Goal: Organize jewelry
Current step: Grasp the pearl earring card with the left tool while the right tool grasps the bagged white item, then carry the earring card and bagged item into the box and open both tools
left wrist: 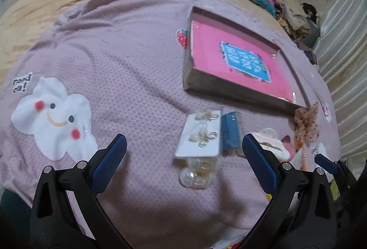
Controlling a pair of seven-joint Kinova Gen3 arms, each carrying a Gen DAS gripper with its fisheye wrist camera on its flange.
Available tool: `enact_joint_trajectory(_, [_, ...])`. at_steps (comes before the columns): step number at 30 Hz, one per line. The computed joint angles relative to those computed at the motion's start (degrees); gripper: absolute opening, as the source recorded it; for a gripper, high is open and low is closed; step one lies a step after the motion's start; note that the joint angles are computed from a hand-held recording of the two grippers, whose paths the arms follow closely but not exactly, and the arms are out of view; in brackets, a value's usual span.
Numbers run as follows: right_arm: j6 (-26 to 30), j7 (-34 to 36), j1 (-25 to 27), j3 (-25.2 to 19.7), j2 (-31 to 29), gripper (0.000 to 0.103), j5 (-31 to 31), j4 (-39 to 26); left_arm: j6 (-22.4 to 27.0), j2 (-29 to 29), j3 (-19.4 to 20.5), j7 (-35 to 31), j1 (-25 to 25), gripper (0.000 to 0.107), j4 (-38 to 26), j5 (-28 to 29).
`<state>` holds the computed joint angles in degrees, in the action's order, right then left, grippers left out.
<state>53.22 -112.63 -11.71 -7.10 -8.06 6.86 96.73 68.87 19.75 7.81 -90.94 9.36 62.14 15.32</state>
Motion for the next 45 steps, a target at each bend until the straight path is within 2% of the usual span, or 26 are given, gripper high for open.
enact_joint_trajectory(4, [0.0, 0.3, 0.1, 0.5, 1.8, 0.099, -0.4, 0.1, 4.4, 3.2, 1.1, -0.8, -1.9, 0.095, -2.8, 3.7])
enact_joint_trajectory(9, [-0.2, 1.4, 0.1, 1.3, 3.4, 0.099, -1.2, 0.2, 6.0, 4.8, 1.2, -1.0, -3.0, 0.093, -3.9, 5.8])
enact_joint_trajectory(11, [-0.7, 1.9, 0.1, 1.5, 3.4, 0.099, -1.7, 0.4, 6.5, 5.3, 1.2, -1.3, -3.0, 0.086, -4.6, 6.0])
enact_joint_trajectory(13, [-1.3, 1.9, 0.2, 1.6, 3.2, 0.099, -1.6, 0.7, 7.2, 5.9, 1.4, -1.3, -3.3, 0.073, -5.6, 6.5])
enact_joint_trajectory(16, [-1.4, 1.8, 0.4, 1.6, 3.2, 0.097, -1.5, 0.8, 8.3, 6.7, 1.6, -1.3, -3.3, 0.063, -6.7, 7.0])
enact_joint_trajectory(17, [-1.1, 2.3, 0.5, 1.8, 3.3, 0.092, -2.0, 0.6, 8.8, 7.0, 1.7, -1.4, -3.3, 0.061, -7.1, 7.1])
enact_joint_trajectory(19, [-0.7, 3.4, 0.7, 2.4, 3.6, 0.089, -3.5, 0.4, 9.5, 7.3, 1.9, -1.6, -3.4, 0.047, -7.7, 7.6])
enact_joint_trajectory(22, [-1.1, 3.9, 1.1, 2.6, 3.2, 0.084, -4.1, 0.7, 9.4, 7.2, 1.6, -1.4, -3.0, 0.04, -7.8, 7.3])
enact_joint_trajectory(28, [-2.3, 3.0, 1.9, 2.7, 1.0, 0.083, -4.4, 2.5, 7.5, 5.2, 1.3, -2.2, -3.1, 0.035, -6.3, 7.0])
enact_joint_trajectory(36, [-2.2, 1.1, 3.6, 2.6, -3.2, 0.083, -4.4, 2.3, 6.4, 3.2, 1.1, -3.0, -2.8, 0.035, -6.8, 6.3])
enact_joint_trajectory(45, [-1.4, 3.1, 5.6, 4.4, -4.1, 0.083, -4.4, -3.2, 6.9, 4.3, 0.9, -2.2, -0.2, 0.035, -13.3, 3.0])
